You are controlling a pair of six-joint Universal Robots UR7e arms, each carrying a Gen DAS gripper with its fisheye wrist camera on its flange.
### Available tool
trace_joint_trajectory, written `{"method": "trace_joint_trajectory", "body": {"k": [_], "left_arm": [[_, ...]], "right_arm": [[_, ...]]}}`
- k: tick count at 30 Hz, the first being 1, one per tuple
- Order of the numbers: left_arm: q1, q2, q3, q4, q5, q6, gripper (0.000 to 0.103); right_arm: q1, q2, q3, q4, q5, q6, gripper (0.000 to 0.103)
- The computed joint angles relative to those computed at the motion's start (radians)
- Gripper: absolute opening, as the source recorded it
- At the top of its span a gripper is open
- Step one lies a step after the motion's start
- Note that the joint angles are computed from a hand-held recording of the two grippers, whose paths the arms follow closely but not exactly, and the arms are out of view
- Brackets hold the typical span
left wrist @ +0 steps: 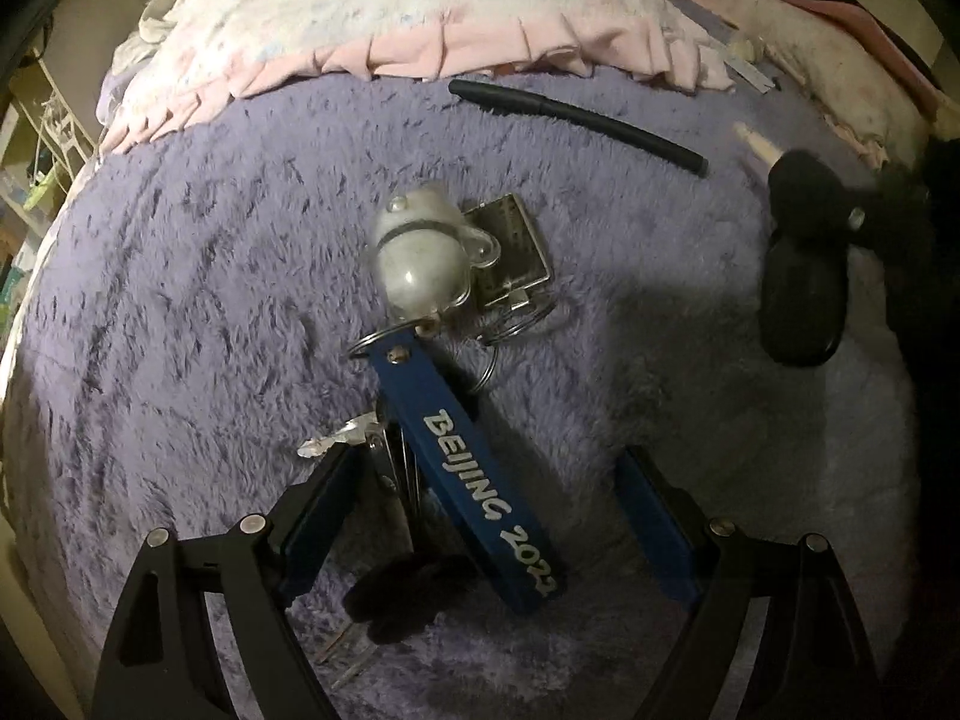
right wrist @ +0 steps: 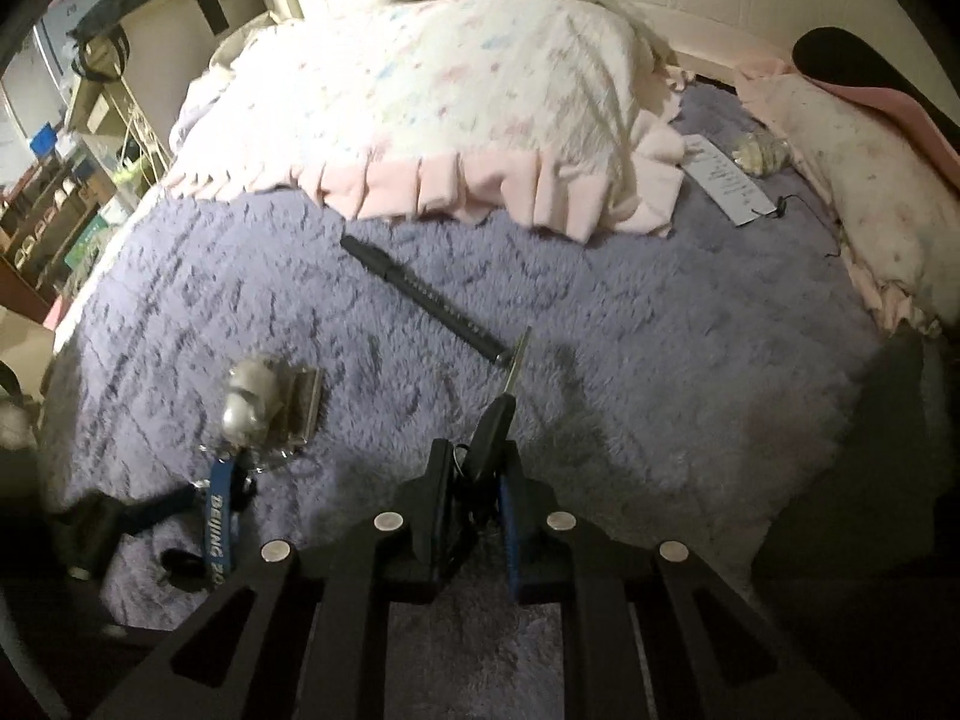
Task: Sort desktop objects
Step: 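Grasp the blue printed lanyard with the left tool while the right grasps the pen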
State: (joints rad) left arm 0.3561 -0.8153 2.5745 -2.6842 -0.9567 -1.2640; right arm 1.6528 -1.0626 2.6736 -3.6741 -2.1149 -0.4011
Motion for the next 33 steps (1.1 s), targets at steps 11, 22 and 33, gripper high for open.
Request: {"method": "trace_joint_trajectory", "body": {"k": [11,22,33], "left_arm": [[-0.025,-0.091,0.079,-0.032,-0.016,-0.096,0.015],[-0.176,-0.25,0.076,0.196,-0.018,-0.197,0.014],[-0.374,-0.593,0.048,0.707,-0.027,-0.406,0.014]], "right_arm": [[0.011,-0.045,0.0,0.038,0.017,0.024,0.013],[0.063,-0.066,0.003,0.06,0.004,0.045,0.013],[0.261,-0.14,0.002,0.175,-0.062,0.153,0.013]]}}
